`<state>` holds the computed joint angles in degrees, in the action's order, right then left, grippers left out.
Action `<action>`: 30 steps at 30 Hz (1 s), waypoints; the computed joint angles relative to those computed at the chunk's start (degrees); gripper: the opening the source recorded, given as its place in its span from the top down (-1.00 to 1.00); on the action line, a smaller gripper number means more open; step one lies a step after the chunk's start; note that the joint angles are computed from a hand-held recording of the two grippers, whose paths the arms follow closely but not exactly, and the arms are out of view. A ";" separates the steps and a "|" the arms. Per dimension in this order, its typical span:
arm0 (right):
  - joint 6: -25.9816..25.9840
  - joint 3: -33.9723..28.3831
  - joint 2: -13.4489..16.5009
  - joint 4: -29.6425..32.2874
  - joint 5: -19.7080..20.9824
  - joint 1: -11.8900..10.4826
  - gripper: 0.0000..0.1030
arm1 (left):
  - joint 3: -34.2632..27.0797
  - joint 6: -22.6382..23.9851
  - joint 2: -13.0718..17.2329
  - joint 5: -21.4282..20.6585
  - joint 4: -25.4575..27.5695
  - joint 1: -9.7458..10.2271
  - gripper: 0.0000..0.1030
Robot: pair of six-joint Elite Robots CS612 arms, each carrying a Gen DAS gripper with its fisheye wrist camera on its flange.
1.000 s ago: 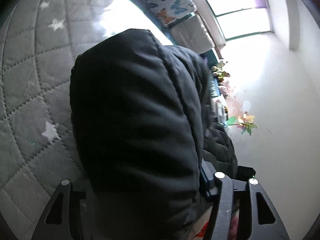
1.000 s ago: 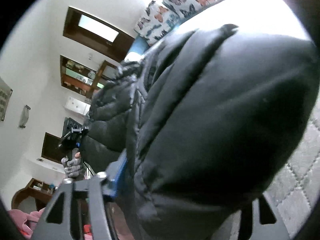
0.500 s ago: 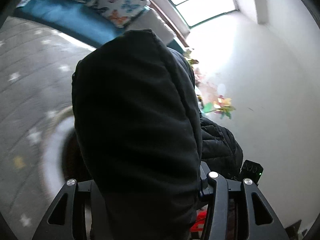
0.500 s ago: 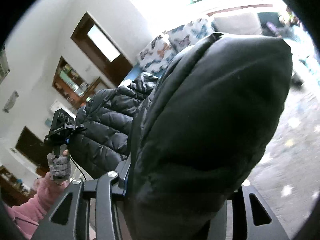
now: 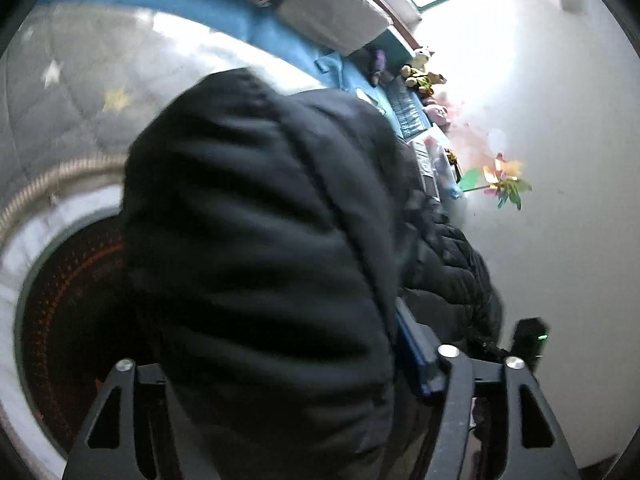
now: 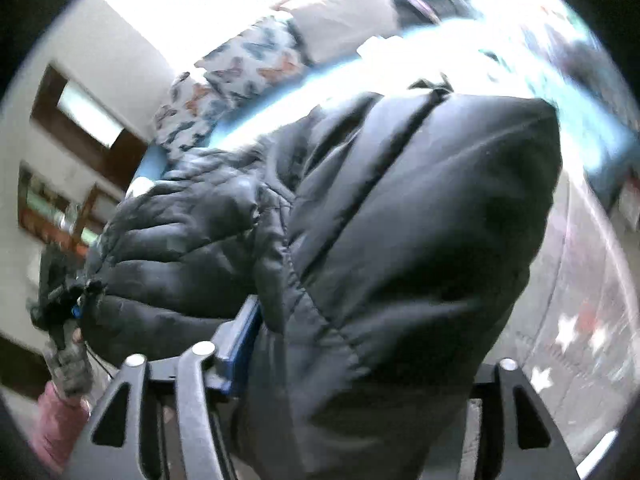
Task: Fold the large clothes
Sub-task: 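Carry the lifted jacket bundle with both tools toward the sofa, then lower the jacket bundle onto the mat with both tools and open them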
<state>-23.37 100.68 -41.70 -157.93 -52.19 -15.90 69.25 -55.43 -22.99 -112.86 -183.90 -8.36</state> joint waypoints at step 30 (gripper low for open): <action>0.77 0.85 -1.87 -18.35 -12.93 8.05 -0.44 | 4.31 8.16 -7.96 4.44 -4.46 -1.63 -0.22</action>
<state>-22.60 101.54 -43.57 -176.28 -65.11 -7.85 73.57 -47.28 -30.95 -108.42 -188.36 -9.99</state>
